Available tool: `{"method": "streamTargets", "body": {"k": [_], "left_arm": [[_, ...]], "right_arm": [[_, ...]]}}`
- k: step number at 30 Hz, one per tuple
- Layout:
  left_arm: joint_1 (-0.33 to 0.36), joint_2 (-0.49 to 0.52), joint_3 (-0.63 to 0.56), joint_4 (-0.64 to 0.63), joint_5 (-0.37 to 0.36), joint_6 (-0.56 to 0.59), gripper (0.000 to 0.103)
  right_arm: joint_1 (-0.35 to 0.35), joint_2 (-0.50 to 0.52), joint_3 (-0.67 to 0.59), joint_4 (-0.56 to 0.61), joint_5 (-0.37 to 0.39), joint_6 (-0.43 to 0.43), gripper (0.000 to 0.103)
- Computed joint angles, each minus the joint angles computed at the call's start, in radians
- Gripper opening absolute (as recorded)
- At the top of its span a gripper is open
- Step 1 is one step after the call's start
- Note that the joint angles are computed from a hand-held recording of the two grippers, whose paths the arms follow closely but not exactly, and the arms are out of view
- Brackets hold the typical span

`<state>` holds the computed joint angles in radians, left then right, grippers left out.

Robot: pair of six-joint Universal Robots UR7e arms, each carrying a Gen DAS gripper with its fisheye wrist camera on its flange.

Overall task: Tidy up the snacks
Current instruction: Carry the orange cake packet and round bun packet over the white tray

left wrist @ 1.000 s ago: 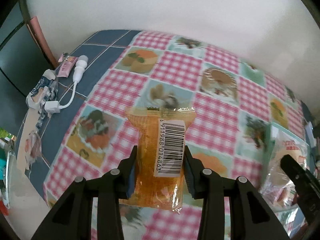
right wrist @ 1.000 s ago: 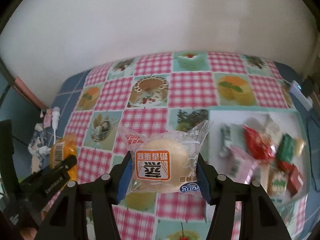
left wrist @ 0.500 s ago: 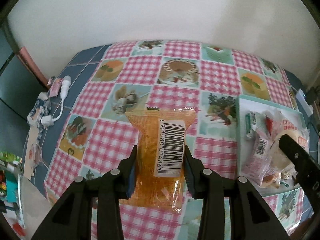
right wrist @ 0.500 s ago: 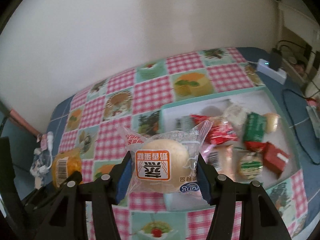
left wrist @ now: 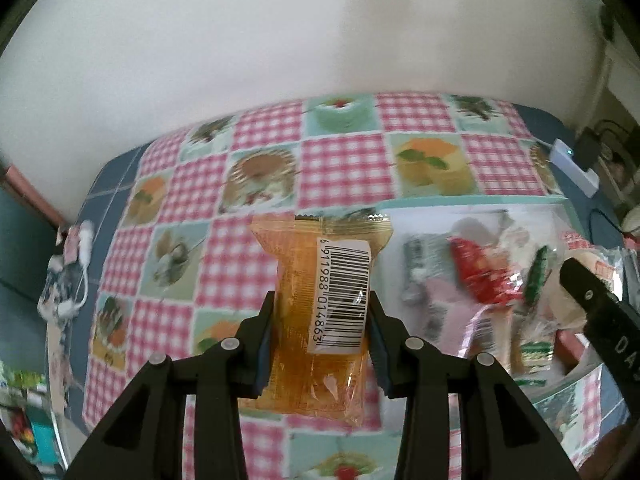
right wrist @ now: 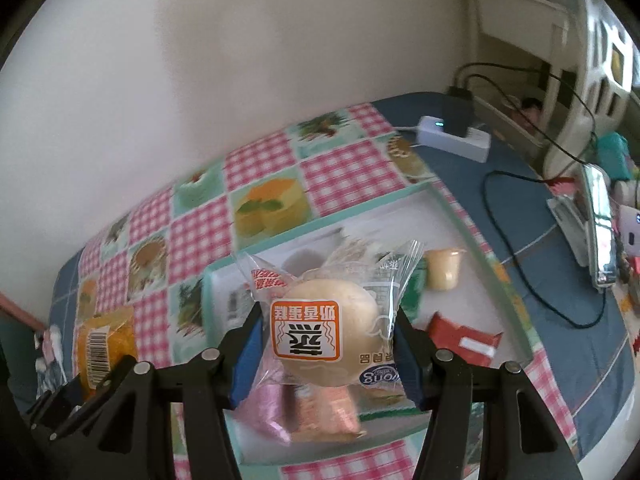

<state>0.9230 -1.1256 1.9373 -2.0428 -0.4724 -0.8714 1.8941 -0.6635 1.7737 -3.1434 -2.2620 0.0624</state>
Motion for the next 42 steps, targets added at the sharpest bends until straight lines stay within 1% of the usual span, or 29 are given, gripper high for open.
{"method": "streamTargets", "body": {"k": [5,8,13,15,18,21,26,31,35,39,42], "left_arm": [[-0.01,0.066,-0.023,-0.119,-0.016,0.107,0.042],[-0.011,0.092,-0.019,-0.205,-0.045,0.175,0.042],[0.0,0.11,-0.017,-0.268,-0.087,0.212,0.042],[0.001,0.114,-0.011,-0.311,-0.105,0.246,0.042],[0.015,0.113,-0.008,-0.359,-0.147,0.281,0.042],[0.035,0.109,-0.009,-0.374,-0.163,0.279,0.042],[0.083,0.093,-0.012,-0.359,-0.18,0.232,0.042],[0.112,0.103,-0.022,-0.361,-0.209,0.227,0.042],[0.122,0.121,-0.028,-0.378,-0.258,0.252,0.042],[0.114,0.138,-0.034,-0.371,-0.251,0.263,0.042],[0.114,0.14,-0.033,-0.382,-0.262,0.279,0.042]], "right_arm": [[-0.032,-0.024,0.011,-0.003,0.002,0.022,0.062],[-0.05,-0.039,0.019,-0.013,0.007,0.027,0.062],[-0.078,-0.065,0.034,-0.02,-0.012,0.062,0.063],[-0.086,-0.072,0.038,-0.015,-0.014,0.074,0.063],[-0.095,-0.079,0.044,0.002,-0.009,0.096,0.063],[-0.098,-0.077,0.038,0.031,-0.001,0.108,0.063],[-0.099,-0.055,0.016,0.094,-0.001,0.115,0.063],[-0.095,-0.034,-0.004,0.128,-0.004,0.106,0.063],[-0.097,-0.031,-0.009,0.146,0.001,0.108,0.063],[-0.101,-0.031,-0.011,0.165,-0.007,0.12,0.063],[-0.104,-0.032,-0.013,0.177,-0.007,0.129,0.063]]}}
